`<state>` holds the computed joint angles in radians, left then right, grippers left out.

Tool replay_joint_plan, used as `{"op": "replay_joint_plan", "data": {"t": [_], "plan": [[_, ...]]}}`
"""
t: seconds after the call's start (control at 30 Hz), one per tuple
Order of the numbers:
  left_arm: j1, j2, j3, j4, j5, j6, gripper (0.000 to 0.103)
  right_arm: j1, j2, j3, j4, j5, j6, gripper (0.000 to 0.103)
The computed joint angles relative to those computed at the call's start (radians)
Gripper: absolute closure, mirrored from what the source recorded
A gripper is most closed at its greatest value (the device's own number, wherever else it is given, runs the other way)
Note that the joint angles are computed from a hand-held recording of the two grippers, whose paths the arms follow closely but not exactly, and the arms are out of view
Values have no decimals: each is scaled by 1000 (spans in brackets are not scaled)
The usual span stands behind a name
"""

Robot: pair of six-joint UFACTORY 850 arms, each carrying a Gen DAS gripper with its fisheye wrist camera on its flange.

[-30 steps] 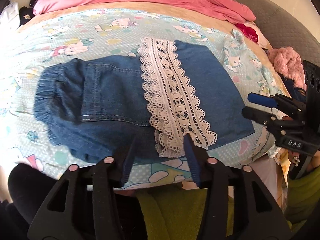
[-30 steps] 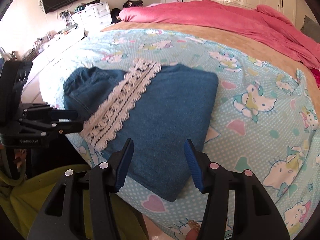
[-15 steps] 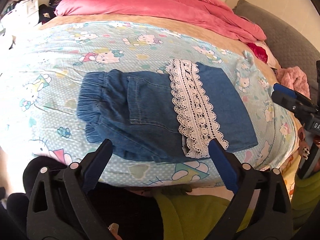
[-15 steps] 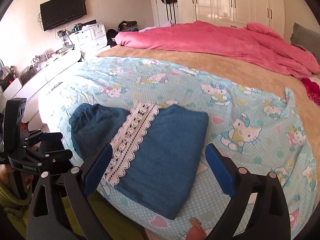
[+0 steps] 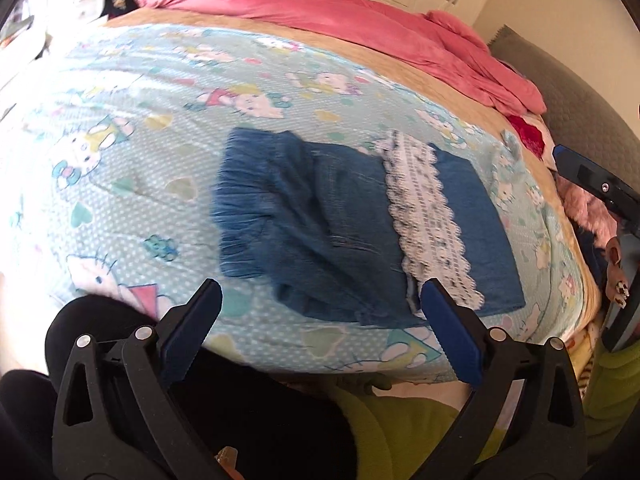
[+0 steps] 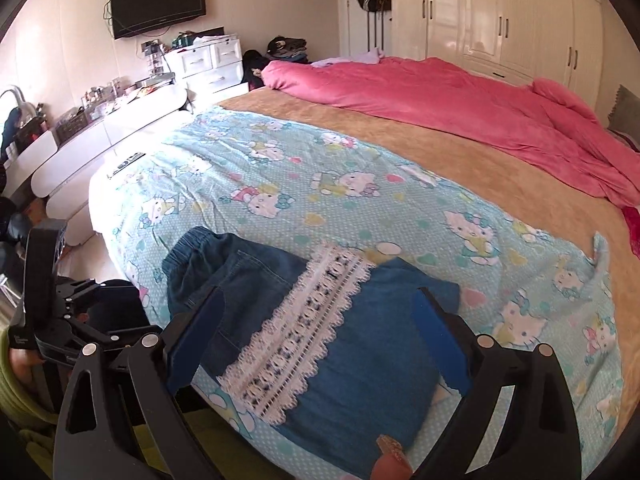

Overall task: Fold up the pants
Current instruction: 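Grasp the elastic waistband with the right gripper and lift it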

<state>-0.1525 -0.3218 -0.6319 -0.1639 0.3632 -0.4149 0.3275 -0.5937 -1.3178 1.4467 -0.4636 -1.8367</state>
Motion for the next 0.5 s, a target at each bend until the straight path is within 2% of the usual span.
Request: {"op": "replay_joint_plan", "data": {"t": [0.23, 0.33, 0.43, 0.5], "plan": [[95, -17, 39, 282, 74, -309, 10, 87, -98, -136, -259, -37, 210, 10], [119, -37, 39, 373, 106, -398, 10, 126, -168, -232, -399, -80, 336, 10], [137, -64, 33, 445, 134, -475, 20, 154, -241, -335, -531, -123, 458, 10], [146, -80, 30, 493, 167, -521, 38, 171, -296, -417, -612, -166, 525, 10]]}}
